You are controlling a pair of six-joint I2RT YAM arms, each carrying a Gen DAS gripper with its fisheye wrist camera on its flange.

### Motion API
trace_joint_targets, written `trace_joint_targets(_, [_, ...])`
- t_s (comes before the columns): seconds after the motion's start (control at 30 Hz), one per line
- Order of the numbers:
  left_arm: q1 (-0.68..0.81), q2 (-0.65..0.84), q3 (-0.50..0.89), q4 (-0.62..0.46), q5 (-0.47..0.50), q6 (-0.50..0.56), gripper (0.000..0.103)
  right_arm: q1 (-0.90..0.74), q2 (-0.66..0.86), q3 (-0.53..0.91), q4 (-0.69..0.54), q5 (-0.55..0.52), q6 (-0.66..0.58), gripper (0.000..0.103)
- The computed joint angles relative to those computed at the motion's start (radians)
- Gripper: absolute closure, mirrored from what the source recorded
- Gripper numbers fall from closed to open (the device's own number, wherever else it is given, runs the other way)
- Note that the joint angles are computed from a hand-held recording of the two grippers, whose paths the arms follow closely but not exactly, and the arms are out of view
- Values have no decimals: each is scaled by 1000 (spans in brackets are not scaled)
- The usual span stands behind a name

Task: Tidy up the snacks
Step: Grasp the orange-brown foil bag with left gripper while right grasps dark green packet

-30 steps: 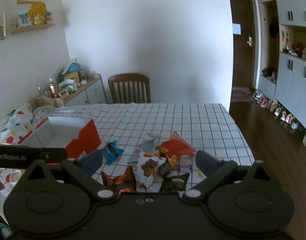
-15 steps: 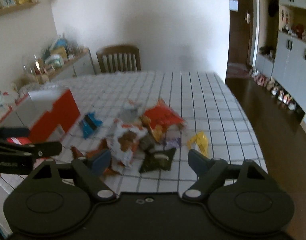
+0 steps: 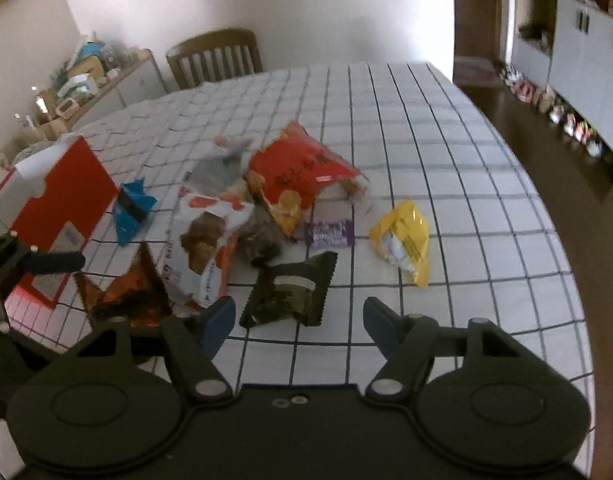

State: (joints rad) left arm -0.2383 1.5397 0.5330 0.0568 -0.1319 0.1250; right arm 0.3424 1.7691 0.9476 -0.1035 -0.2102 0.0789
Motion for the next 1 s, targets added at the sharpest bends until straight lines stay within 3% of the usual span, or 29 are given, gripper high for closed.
trace_joint_targets(0.17, [8, 32, 1, 23, -1, 13, 13, 2, 69, 58, -15, -23, 64, 43])
trace_joint_targets(0.23, [13, 45, 9, 23, 0, 15, 28, 8, 85, 70, -16, -26, 82, 45])
trace_joint_targets(0.3, [17, 49, 10, 29, -5, 9, 31, 15, 99, 80, -15, -24, 99, 51])
trace_joint_targets(0.4, [33, 38, 11, 26, 5, -19, 45, 17, 113, 93, -14, -31, 122, 59])
trace_joint_targets(0.6, [59, 16, 6, 10, 33, -84, 56, 20, 96, 79, -8, -21, 141, 75])
trace_joint_targets(1.0, [87, -104, -63, -45, 65, -213, 59, 35, -30, -25, 20, 0, 118, 81])
